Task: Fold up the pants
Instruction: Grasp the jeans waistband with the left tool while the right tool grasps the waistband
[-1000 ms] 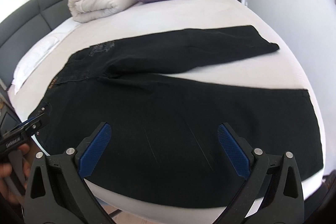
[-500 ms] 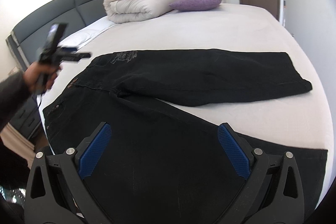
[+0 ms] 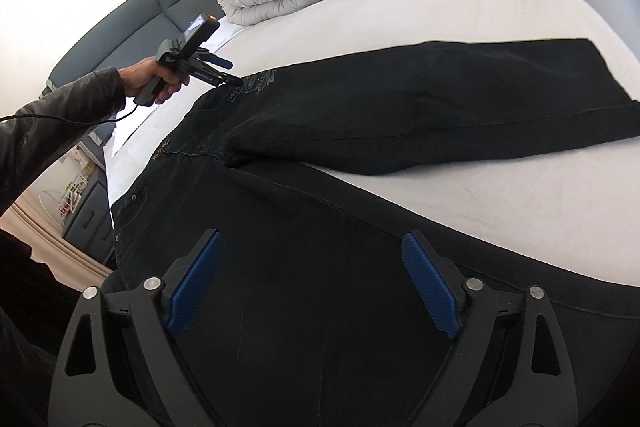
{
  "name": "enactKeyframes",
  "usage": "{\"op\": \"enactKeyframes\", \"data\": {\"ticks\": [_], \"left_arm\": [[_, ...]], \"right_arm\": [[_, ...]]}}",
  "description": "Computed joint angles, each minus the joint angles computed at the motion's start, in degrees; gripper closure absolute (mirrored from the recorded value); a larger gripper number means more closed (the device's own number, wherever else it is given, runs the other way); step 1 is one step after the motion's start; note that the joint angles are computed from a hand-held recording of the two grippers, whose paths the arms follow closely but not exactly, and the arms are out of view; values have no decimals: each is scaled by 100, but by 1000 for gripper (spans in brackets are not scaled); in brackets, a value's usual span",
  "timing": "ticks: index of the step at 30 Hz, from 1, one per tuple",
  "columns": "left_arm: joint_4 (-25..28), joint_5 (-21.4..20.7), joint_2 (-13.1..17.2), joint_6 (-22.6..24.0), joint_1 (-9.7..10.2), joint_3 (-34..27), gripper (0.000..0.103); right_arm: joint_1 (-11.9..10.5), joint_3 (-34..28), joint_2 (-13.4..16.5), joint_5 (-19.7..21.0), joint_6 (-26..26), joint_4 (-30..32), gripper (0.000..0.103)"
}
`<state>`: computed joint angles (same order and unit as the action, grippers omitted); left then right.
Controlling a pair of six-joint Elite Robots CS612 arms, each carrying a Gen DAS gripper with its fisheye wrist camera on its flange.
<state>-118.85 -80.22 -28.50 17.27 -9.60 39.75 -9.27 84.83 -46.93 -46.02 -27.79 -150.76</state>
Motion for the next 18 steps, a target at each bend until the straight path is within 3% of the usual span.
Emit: {"op": "enactKeyframes", "data": {"ticks": [3,7,10,12,13,14,15,18], "left_arm": [[372,-157,123,81,12,-164,17],[425,-530,157,-429,94,-166,12],[204,-871,6,-539,109,155,33],[105,-1064,-84,-588,115,322,59],[-14,-1078,-168,-615,93,486,65],[-147,-991,-250,-615,58,649,84],[-440,-710,-387,-620,-7,933,93],[-1384,-325,-810,-665,-127,1782,93]], "right_arm": [[14,-85,51,40,-67,133,14],[53,-176,98,6,-149,268,17],[91,-210,100,-10,-154,290,17],[121,-248,112,1,-169,316,17],[135,-268,116,3,-178,317,17],[152,-296,119,10,-187,321,20],[172,-337,126,19,-219,335,21],[249,-509,152,-39,-332,294,22]]}}
